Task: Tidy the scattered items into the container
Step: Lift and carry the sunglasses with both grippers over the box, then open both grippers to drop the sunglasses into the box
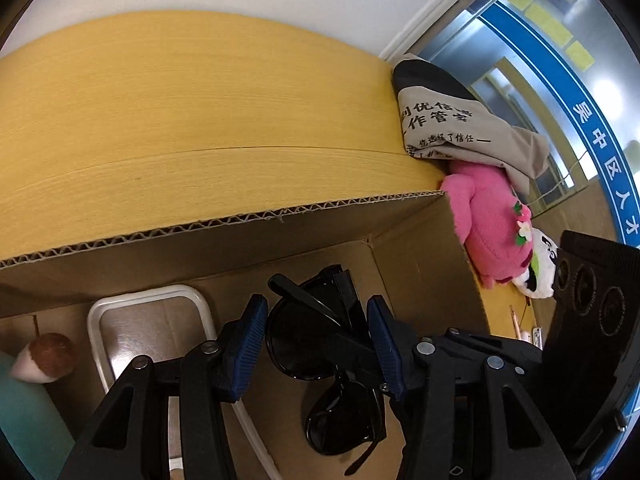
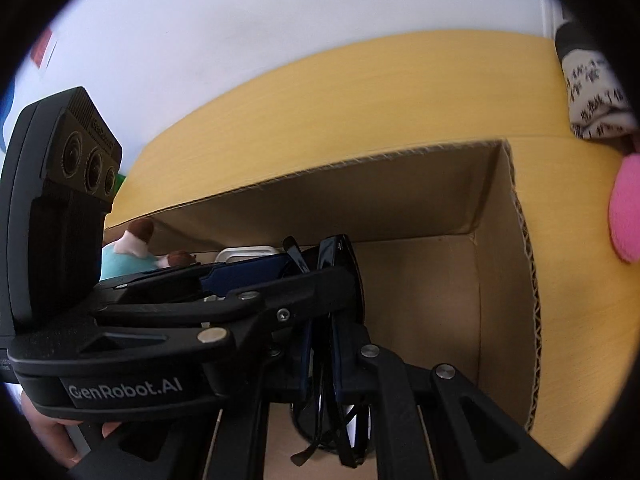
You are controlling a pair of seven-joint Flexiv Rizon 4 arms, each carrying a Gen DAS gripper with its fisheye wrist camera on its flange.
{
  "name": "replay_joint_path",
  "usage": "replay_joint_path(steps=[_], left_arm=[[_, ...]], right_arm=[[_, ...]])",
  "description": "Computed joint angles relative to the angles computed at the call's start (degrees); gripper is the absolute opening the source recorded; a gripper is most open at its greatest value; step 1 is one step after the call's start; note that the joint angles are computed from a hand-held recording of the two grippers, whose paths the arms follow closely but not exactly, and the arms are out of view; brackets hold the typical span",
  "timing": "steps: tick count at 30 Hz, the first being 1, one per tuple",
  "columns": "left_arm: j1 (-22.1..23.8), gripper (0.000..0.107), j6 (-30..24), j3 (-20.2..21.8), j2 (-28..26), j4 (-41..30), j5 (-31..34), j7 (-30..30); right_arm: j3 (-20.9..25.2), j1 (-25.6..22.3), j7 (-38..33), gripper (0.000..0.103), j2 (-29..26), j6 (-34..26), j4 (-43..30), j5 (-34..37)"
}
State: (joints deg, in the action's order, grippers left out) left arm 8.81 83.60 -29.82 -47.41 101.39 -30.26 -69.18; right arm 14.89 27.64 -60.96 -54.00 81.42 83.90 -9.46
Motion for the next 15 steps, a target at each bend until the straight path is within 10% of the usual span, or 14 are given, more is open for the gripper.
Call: replay_joint_path(steps=[5,10,15], left_arm=[[0.2,0.056,4.5,0.7,3.3,3.7,1.0,-2.0],[8.2,0.09,20.7,-7.5,11.2,16.9,6.3,-4.6],[1.9,0.103,41.1,1.8,26.1,34.9,9.2,-11.5]], right_arm=[[-2.0,1.5,0.8,0.03,2.7,3.6,4.5,-0.1],[-14.2,11.4,3.4,0.064,11.6,16.1,19.3,-1.5],[-24.8,23.9,-0.8,0.079,19.8,31.8,34.1,5.4]])
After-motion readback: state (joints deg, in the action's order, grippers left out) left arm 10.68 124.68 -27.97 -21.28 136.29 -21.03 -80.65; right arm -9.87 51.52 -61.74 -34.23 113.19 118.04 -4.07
